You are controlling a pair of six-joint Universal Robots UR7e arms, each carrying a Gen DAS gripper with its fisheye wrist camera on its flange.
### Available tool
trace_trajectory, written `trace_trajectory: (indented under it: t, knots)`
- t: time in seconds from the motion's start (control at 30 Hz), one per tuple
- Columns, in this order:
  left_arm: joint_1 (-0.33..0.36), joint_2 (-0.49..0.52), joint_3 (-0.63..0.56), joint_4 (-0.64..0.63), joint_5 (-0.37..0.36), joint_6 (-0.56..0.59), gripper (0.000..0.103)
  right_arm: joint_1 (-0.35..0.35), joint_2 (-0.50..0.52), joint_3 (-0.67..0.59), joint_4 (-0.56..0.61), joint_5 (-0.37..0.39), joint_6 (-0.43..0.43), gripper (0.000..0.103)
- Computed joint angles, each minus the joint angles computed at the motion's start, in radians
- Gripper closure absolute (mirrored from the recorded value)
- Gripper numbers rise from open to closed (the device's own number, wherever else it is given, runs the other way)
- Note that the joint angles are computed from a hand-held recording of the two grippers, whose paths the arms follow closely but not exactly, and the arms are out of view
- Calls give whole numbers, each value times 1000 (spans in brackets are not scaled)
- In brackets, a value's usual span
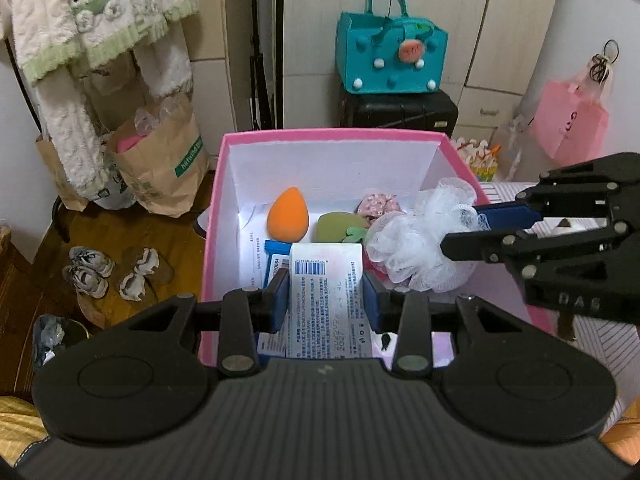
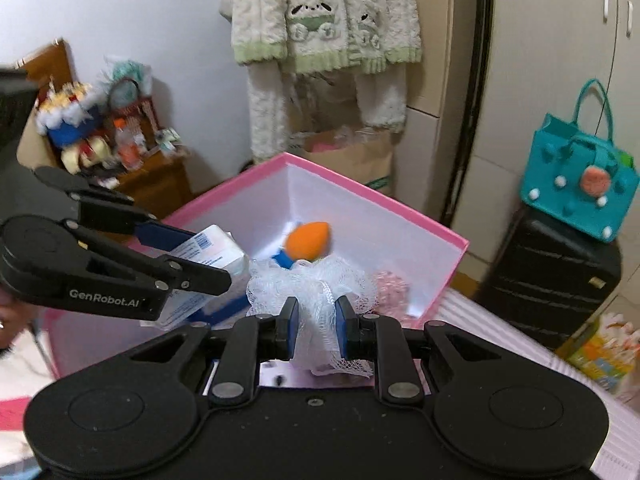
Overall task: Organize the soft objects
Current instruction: 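Lower the packet and bath puff into the box and open both grippers, then withdraw both tools from the box toward the white cat plush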
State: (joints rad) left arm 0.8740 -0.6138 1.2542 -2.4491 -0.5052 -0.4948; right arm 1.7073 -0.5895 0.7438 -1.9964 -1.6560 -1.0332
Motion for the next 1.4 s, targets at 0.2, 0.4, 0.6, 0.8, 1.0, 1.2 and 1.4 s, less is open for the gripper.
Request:
trace_trajectory:
  t: [0.2, 0.4, 0.6, 0.8, 1.0, 1.2, 1.4]
  knots:
    - [19, 36, -63, 69, 49, -22, 66, 14, 27, 22, -104, -89, -99, 78]
    - [27, 45, -72, 91, 33, -26, 66, 15, 22, 18, -78, -107, -117, 76]
    - [22, 67, -87, 95, 96, -31, 65, 16, -9, 77, -132, -103, -119, 69]
    - [-19, 50, -2, -132, 146, 135, 62, 0, -40, 76, -77, -31, -50, 68]
    - [-56, -18, 79, -81, 117, 43, 59, -26, -80, 59, 38, 65, 46, 67]
    - [-104, -56, 121, 50, 128, -58, 53, -28, -139, 113, 44, 84, 73, 64]
    - [-148, -108, 154, 132, 76, -140, 49, -26, -204, 167, 64, 91, 84, 56]
